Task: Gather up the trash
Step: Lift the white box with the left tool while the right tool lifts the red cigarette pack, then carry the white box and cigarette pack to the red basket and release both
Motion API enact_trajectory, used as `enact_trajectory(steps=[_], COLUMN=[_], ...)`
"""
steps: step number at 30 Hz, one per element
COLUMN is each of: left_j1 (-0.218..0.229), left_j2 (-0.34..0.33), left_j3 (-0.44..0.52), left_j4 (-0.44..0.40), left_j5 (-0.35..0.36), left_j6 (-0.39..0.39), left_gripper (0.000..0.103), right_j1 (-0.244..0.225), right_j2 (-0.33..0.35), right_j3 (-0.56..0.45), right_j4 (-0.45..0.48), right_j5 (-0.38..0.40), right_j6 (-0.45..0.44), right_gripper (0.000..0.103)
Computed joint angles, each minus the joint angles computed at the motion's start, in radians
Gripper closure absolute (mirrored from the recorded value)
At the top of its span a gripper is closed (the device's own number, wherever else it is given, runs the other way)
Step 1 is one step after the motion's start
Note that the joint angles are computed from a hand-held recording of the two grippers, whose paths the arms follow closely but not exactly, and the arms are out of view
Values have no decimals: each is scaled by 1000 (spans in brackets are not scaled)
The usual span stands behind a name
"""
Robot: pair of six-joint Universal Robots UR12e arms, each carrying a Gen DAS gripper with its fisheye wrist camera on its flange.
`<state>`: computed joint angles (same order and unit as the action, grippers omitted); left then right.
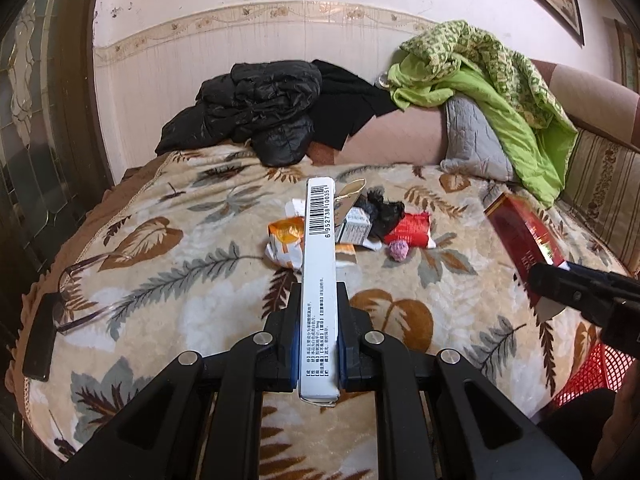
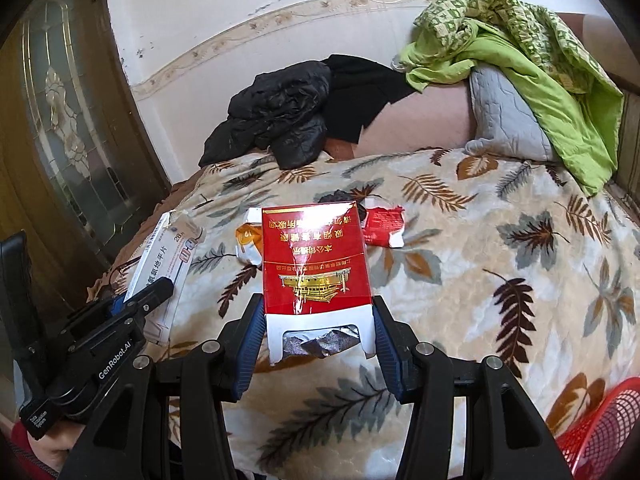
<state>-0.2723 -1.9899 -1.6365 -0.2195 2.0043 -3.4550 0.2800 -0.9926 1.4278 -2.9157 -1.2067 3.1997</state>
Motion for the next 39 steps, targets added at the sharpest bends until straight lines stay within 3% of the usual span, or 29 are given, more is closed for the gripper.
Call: enact_trajectory(steps=[20,32,39], left_j1=[6,25,23], left_j2=[-30,-48,-47], left_j3=[34,45,52], left_j4=[-100,-117,-56], left_j5=[-3,-48,-141], left_j6=[9,2,46], left_gripper=[90,90,90], right_j1=[2,0,-27], right_j2=[35,64,36], right_j3=[-57,-98,-58], right_j4=[115,164,140], right_j5=[43,42,41], right_j6=[-5,3,50], right_gripper=[48,48,48])
